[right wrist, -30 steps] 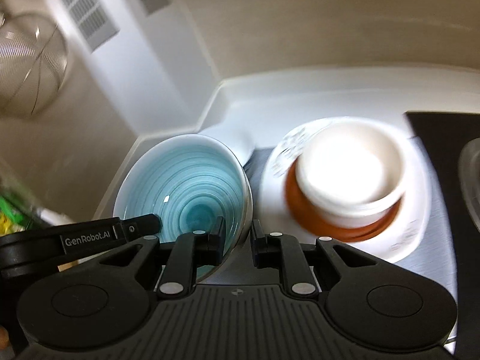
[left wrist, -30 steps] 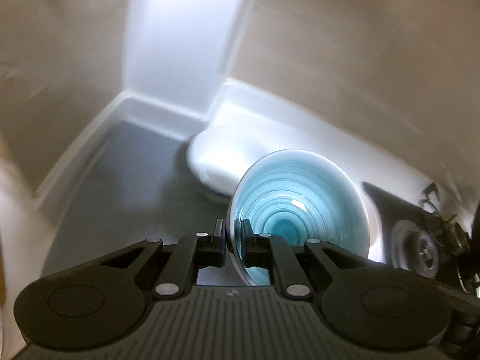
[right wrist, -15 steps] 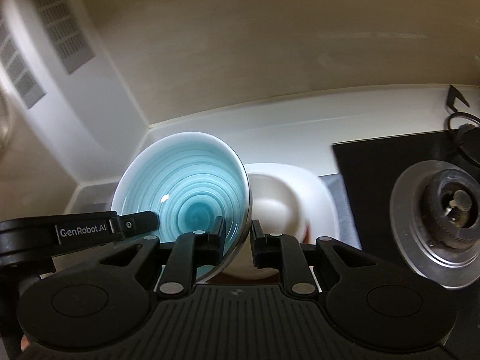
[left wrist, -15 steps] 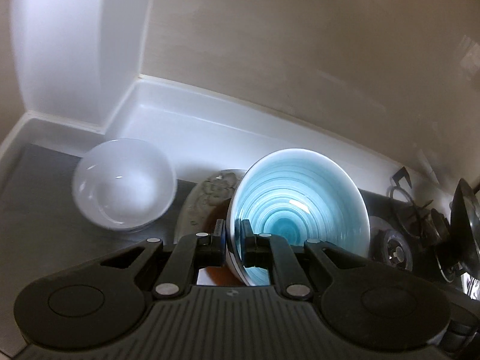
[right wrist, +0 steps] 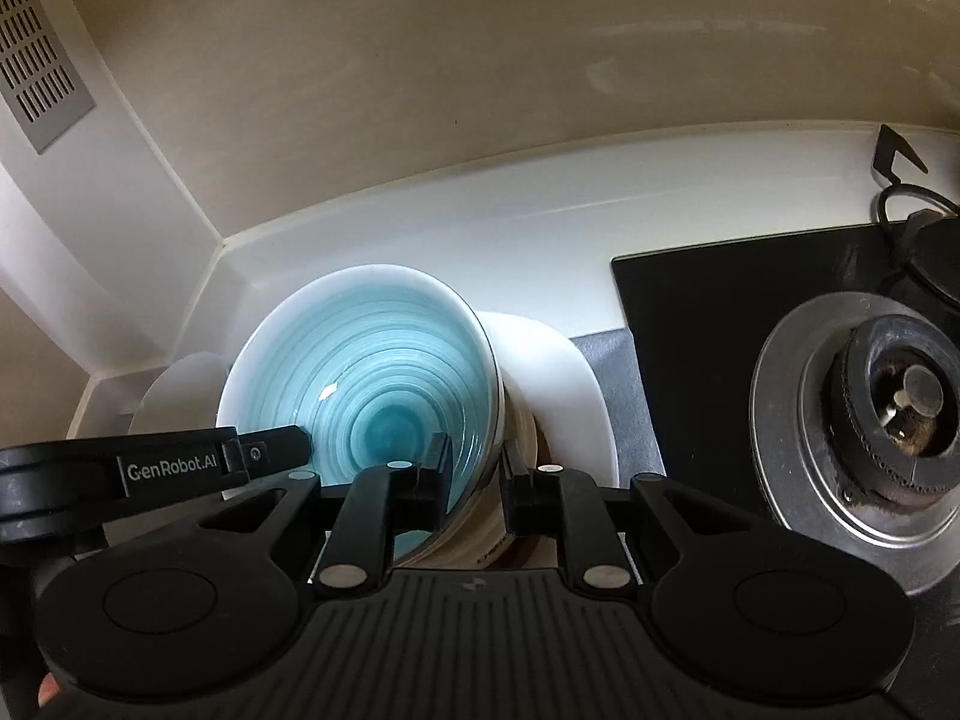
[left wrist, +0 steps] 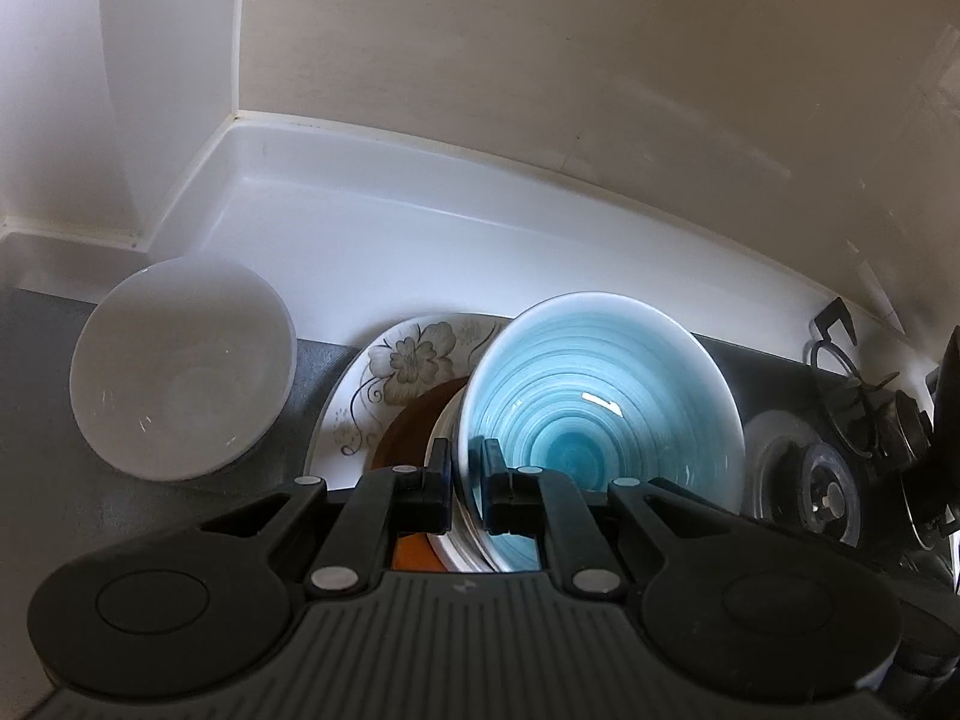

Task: Organize plates and bowls
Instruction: 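Lift the blue-swirl bowl and lower it onto the cream bowls, then open both grippers and pull back from the blue bowl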

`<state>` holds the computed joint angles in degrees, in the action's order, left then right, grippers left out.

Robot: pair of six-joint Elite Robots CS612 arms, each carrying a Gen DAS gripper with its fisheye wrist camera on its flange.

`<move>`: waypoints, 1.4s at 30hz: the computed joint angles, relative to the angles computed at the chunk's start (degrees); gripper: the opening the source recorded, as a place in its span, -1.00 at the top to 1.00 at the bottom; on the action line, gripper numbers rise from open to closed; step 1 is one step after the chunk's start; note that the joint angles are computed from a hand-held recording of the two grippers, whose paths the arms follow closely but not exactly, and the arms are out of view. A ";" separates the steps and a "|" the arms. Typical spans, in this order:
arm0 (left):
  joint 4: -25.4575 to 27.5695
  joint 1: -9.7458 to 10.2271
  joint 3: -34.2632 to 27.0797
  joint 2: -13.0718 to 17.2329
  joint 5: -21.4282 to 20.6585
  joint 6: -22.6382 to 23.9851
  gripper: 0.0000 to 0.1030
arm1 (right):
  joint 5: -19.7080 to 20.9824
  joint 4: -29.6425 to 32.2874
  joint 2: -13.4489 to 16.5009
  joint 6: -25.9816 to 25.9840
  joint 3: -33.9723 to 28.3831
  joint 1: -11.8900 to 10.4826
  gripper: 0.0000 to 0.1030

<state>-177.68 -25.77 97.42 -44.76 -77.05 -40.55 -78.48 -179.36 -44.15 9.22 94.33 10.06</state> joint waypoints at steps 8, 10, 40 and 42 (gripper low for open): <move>-0.06 0.04 0.06 -0.13 -0.18 1.28 0.81 | 0.31 0.56 -0.13 0.14 -0.05 0.01 0.65; 0.21 -0.05 0.18 -0.17 0.23 1.05 0.82 | 0.36 0.41 -0.16 0.18 0.07 -0.01 0.64; -3.89 0.65 1.57 -0.60 -0.51 -1.60 -0.45 | 5.55 -4.27 2.55 7.99 -0.85 -2.29 0.59; -4.29 0.64 1.78 -0.69 -0.42 -1.53 -0.49 | 5.66 -2.78 2.78 10.00 -1.30 -2.47 0.42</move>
<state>-181.97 -25.13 99.20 -45.45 -77.47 -42.07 -72.83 -182.14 -41.37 19.22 93.03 7.58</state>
